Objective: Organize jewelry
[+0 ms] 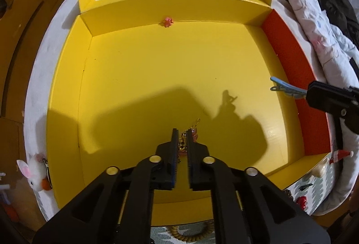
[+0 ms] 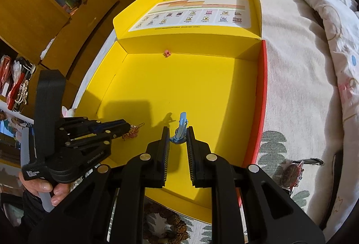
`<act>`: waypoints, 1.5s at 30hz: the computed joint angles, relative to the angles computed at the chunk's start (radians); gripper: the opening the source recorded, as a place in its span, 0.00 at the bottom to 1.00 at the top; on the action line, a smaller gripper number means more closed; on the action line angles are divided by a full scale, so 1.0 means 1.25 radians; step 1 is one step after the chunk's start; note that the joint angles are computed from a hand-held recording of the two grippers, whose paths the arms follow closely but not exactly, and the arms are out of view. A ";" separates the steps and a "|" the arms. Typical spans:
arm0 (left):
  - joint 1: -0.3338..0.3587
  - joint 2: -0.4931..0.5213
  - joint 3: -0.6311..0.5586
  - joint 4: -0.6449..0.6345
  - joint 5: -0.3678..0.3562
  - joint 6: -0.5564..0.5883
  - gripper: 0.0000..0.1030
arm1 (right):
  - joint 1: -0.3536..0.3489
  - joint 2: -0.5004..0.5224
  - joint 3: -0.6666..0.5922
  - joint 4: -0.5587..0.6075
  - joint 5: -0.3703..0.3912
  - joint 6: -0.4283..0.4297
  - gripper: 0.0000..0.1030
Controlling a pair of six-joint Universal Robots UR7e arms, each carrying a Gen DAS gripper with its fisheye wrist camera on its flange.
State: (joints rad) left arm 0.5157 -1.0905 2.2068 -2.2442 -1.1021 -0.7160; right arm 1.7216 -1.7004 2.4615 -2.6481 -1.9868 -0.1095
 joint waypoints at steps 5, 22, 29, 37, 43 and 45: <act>-0.009 -0.005 0.007 -0.016 -0.001 0.012 0.53 | 0.001 -0.002 0.000 0.000 0.002 0.001 0.16; 0.016 0.021 -0.004 0.000 -0.024 0.010 0.17 | 0.000 0.000 0.003 0.001 -0.008 0.005 0.16; 0.015 -0.006 0.003 -0.013 -0.023 0.007 0.10 | 0.024 -0.039 0.003 0.021 -0.010 0.018 0.16; -0.023 -0.078 0.025 -0.011 -0.019 -0.011 0.10 | 0.071 -0.117 0.010 0.075 -0.035 0.051 0.16; -0.108 -0.172 0.068 0.014 -0.016 -0.045 0.10 | 0.127 -0.236 0.032 0.168 -0.059 0.100 0.16; -0.135 -0.190 0.082 0.020 -0.019 -0.054 0.10 | 0.142 -0.296 0.043 0.214 -0.065 0.123 0.16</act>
